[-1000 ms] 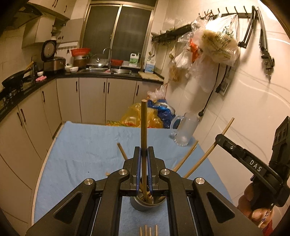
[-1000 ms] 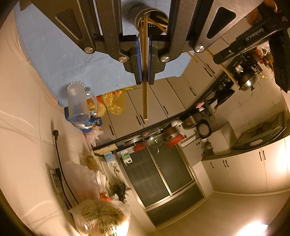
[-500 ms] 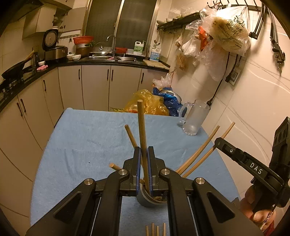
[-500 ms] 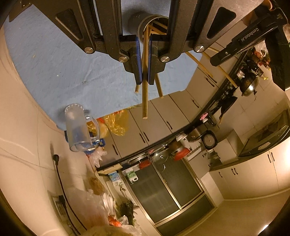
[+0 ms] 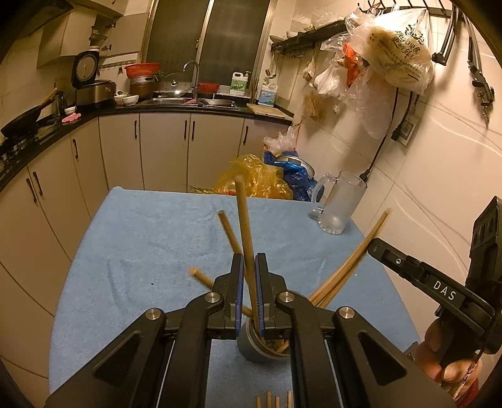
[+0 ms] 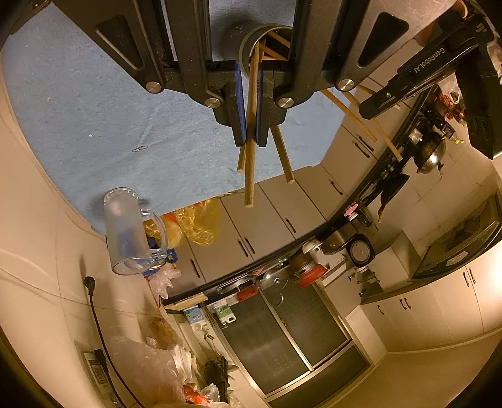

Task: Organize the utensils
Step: 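Lower both chopsticks into the grey holder and open both grippers, then withdraw both grippers from the holder toward the remaining chopsticks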

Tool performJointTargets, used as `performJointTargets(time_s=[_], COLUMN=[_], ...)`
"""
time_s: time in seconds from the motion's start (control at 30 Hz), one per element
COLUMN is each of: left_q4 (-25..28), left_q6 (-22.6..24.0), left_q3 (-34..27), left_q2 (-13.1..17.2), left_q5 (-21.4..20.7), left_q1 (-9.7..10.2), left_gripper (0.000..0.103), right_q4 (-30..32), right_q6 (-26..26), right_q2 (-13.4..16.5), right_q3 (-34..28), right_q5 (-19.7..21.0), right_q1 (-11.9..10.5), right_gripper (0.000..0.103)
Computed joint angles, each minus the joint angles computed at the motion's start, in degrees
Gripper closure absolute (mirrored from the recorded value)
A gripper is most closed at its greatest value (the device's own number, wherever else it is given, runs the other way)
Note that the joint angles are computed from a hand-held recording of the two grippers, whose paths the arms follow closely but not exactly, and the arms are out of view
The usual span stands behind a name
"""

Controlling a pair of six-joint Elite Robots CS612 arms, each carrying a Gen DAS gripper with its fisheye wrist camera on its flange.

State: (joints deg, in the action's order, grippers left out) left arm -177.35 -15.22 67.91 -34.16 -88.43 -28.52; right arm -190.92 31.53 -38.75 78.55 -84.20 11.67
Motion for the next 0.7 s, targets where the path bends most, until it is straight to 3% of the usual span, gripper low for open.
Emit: performJointTargets(time_s=[0.4,0.7], left_q4=[-0.9,-5.6], left_q6=[-0.5,0.1], left_q3=[0.5,4.8], left_q2=[-0.3,-2.5], left_q5=[-0.2,0.5], left_q1=[0.18,-0.3], left_gripper=[0.096,0.083], right_q4=[-1.1,-0.5], right_q6=[-0.4,0.0], right_q2=[-0.8,-2.4], right_q3=[1.5,5.4], right_q5=[0.4,1.2], right_q1=[-0.2,-0.1], right_gripper=[0.094,0.079])
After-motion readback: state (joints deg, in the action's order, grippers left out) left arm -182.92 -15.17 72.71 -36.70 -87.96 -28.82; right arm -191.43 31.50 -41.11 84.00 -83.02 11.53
